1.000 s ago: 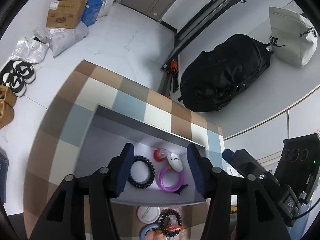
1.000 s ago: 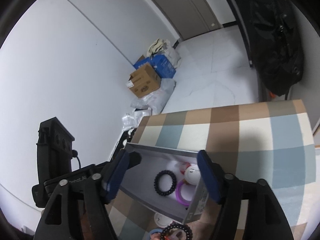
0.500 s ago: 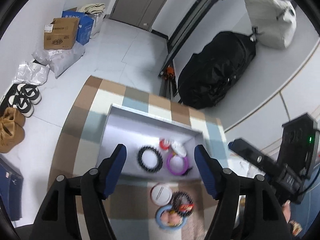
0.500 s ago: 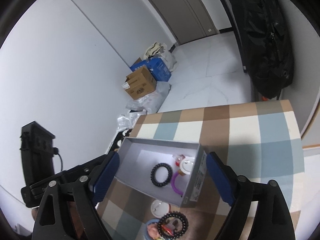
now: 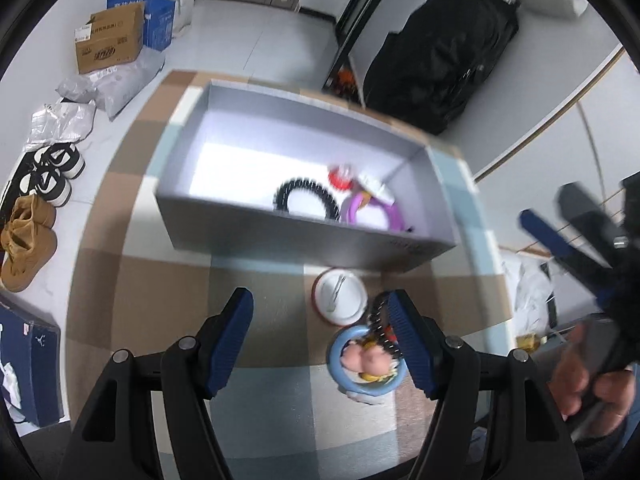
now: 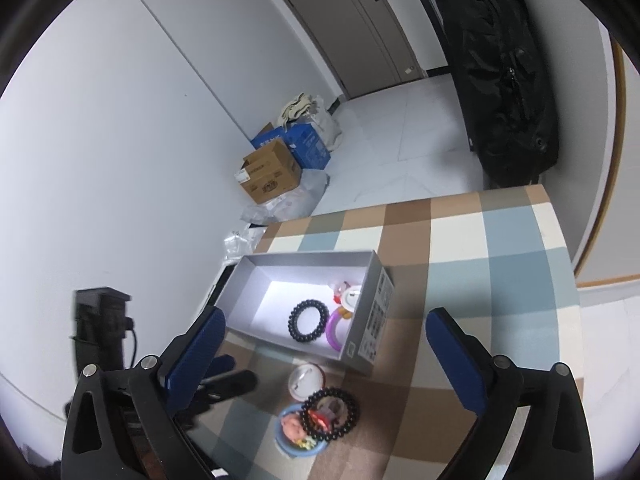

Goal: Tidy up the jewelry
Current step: 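Withdraw both tools from the box toward the remaining jewelry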

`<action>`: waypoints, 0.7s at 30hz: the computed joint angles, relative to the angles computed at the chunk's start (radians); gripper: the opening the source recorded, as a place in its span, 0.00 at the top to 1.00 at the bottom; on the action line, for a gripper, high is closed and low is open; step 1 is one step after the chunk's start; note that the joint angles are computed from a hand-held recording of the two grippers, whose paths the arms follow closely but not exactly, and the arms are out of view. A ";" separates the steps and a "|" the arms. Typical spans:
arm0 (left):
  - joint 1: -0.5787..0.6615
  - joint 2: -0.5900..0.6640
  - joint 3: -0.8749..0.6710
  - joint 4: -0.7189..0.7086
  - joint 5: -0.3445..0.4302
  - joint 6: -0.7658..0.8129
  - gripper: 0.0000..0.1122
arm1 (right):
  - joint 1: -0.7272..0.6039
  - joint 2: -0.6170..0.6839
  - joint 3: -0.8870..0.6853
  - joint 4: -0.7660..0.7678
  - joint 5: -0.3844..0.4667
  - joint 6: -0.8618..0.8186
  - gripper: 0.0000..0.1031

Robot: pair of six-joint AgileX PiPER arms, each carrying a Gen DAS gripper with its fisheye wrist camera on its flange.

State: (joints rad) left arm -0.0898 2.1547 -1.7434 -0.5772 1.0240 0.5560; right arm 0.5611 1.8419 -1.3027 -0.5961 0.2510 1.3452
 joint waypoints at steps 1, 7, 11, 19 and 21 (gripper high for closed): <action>-0.008 0.003 0.003 0.014 -0.009 -0.008 0.42 | 0.004 -0.005 0.005 -0.008 0.002 0.007 0.02; -0.062 0.011 0.013 0.105 -0.067 -0.041 0.59 | 0.015 -0.022 0.026 -0.060 -0.002 0.048 0.02; -0.091 -0.001 0.041 0.163 -0.117 -0.040 0.67 | 0.014 -0.035 0.043 -0.076 -0.011 0.059 0.02; -0.110 -0.038 0.104 0.203 -0.171 -0.017 0.87 | 0.006 -0.073 0.096 -0.110 -0.032 0.105 0.02; -0.118 -0.044 0.113 0.203 -0.171 -0.004 0.89 | 0.004 -0.079 0.104 -0.111 -0.035 0.108 0.02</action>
State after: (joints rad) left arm -0.2077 2.1108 -1.6303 -0.3747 0.8526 0.5520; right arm 0.5649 1.7629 -1.1992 -0.7075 0.2157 1.4535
